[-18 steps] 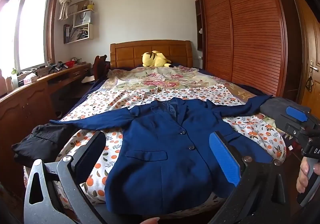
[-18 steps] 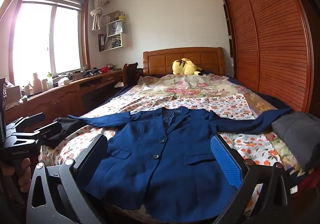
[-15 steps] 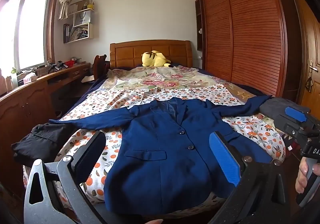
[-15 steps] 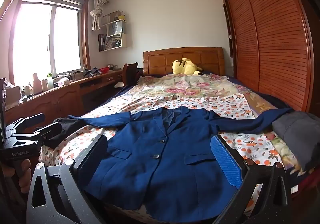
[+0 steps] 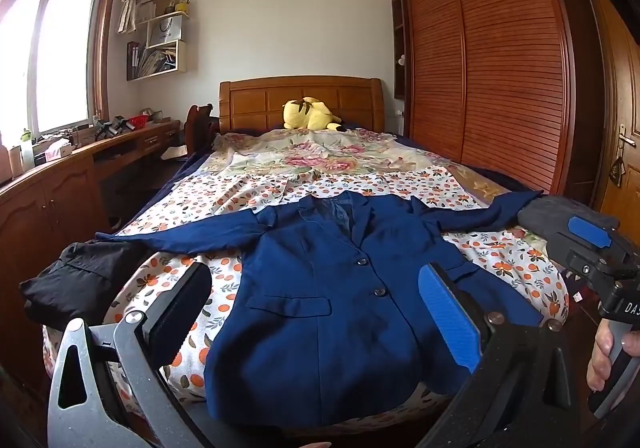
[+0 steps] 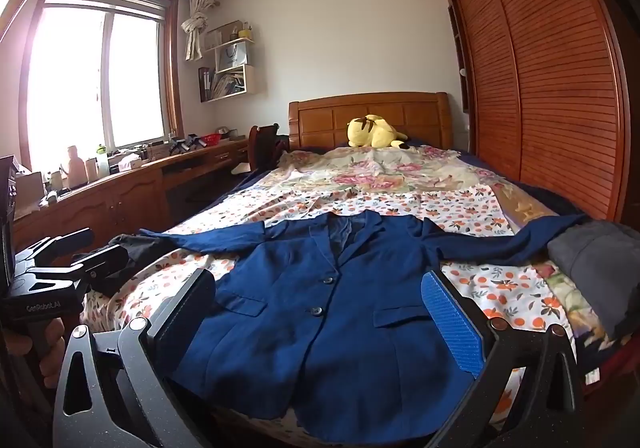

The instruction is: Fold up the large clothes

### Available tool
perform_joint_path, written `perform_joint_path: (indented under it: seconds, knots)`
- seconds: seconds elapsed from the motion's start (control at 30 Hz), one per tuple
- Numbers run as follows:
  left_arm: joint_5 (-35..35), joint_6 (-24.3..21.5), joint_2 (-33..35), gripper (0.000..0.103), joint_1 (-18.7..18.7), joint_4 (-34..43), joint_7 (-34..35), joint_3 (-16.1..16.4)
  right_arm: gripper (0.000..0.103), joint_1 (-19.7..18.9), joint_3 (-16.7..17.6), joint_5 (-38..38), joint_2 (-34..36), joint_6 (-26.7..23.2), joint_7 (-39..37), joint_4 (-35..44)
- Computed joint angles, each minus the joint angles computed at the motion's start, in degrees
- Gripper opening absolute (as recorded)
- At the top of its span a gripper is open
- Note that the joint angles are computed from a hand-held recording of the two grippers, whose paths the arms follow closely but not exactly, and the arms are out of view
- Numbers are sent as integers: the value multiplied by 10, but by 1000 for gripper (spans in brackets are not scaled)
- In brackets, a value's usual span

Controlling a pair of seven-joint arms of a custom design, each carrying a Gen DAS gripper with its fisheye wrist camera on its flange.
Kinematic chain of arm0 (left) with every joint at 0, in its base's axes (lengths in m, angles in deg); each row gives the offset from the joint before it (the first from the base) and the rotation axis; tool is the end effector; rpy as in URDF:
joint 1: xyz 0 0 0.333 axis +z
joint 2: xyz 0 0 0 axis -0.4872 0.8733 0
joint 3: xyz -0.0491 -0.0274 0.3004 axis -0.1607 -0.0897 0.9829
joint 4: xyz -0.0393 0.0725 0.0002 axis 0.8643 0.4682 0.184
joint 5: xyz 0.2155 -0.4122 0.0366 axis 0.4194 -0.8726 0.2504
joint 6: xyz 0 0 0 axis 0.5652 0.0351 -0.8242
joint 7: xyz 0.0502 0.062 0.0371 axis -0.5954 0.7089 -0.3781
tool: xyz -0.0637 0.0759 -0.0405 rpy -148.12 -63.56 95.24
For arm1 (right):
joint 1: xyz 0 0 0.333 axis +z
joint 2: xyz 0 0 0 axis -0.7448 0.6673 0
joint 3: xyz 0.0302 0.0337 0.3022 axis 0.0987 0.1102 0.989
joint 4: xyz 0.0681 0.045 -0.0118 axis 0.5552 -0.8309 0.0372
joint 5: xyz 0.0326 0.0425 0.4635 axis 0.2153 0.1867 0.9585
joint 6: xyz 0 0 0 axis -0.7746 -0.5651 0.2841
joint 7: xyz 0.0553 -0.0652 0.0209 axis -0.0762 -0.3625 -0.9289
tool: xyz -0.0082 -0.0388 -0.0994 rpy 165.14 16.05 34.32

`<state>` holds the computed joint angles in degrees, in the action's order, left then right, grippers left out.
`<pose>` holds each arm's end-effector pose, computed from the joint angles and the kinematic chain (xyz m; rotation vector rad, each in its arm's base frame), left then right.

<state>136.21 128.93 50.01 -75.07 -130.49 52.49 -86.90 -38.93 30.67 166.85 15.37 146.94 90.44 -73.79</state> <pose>0.6427 -0.5478 0.5274 -1.6905 1.1228 -0.7608 0.7472 0.2612 0.5105 -1.7056 0.7512 -0.4799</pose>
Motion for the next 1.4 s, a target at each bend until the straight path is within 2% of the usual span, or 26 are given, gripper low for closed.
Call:
perform_joint_path:
  seconds: [0.8,1.4]
  knots:
    - [4,5,-8,103,1,-17,-9,-3,102,-1,1,-8,3,-3,10,4]
    - [0,1,5,103,-2,4,1,-2,102,-3,5,-7,7,-1,8,9]
